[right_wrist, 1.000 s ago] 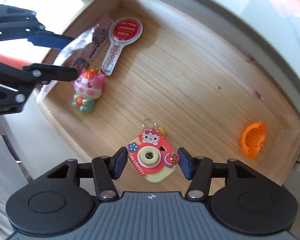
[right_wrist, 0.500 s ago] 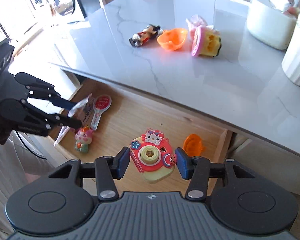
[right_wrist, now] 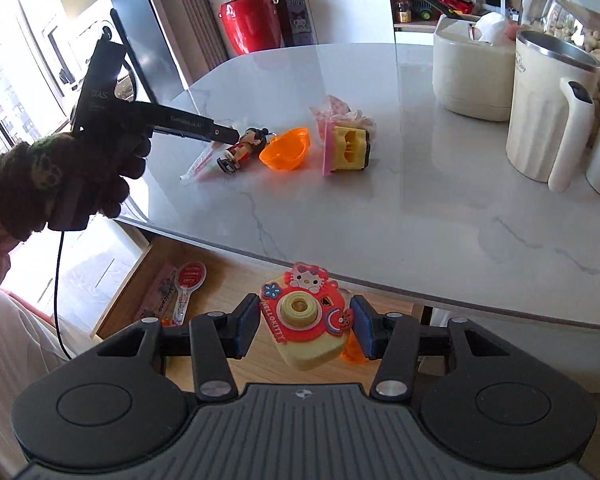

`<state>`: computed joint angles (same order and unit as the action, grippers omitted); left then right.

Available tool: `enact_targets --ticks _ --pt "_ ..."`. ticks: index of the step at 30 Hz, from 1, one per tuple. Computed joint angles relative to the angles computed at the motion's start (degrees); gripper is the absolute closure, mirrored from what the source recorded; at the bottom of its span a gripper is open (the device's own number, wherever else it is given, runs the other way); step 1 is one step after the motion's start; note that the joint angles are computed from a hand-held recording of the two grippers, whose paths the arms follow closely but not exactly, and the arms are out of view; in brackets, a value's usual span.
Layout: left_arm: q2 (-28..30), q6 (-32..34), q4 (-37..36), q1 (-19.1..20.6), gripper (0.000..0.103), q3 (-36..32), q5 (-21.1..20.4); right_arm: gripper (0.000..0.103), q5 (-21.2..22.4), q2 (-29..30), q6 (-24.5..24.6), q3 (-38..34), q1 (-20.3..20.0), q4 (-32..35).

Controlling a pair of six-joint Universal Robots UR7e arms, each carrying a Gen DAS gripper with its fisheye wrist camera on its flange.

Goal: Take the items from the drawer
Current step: 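Lift packet and Hello Kitty keychain onto the countertop and open both tools, then lower the left tool into the drawer and grasp the pink-and-teal cat figure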

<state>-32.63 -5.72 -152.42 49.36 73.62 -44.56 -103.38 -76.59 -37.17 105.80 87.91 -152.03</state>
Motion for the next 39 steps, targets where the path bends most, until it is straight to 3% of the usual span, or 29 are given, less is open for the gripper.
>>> enact_targets --ticks 6,14,20,24,27,29,32,39 --pt "-5.5 5.7 -16.6 -1.9 0.064 9.9 0.8 0.054 1.1 2.2 -0.7 -3.1 1.4 -2.8" --pt "-15.1 1.1 -20.4 -4.7 0.065 27.2 2.1 0.054 1.3 11.4 -2.1 -10.1 4.3 -14.5" --pt "-19.5 -0.7 -17.3 -2.7 0.065 32.8 -5.6 0.055 -6.0 19.0 -1.4 -15.0 4.7 -13.8" --pt "-20.8 0.4 -16.1 -2.9 0.065 34.0 -6.9 0.053 -11.6 23.4 -4.6 -16.4 5.5 -17.5" --pt "-20.9 0.2 -14.7 -3.0 0.065 33.9 -7.4 0.051 -13.2 25.1 -3.5 -18.6 5.9 -16.9" --pt "-21.1 0.7 -14.0 -3.2 0.065 34.1 -8.1 0.050 -13.9 25.0 -2.3 -19.0 6.3 -15.7" --pt "-21.0 1.3 -11.9 -3.1 0.065 33.7 -10.1 0.039 -13.1 23.0 -2.3 -17.0 6.4 -14.9" --pt "-19.6 2.0 -4.4 -2.8 0.065 31.5 -12.9 0.031 -9.8 12.7 -2.2 -7.3 5.3 -10.7"
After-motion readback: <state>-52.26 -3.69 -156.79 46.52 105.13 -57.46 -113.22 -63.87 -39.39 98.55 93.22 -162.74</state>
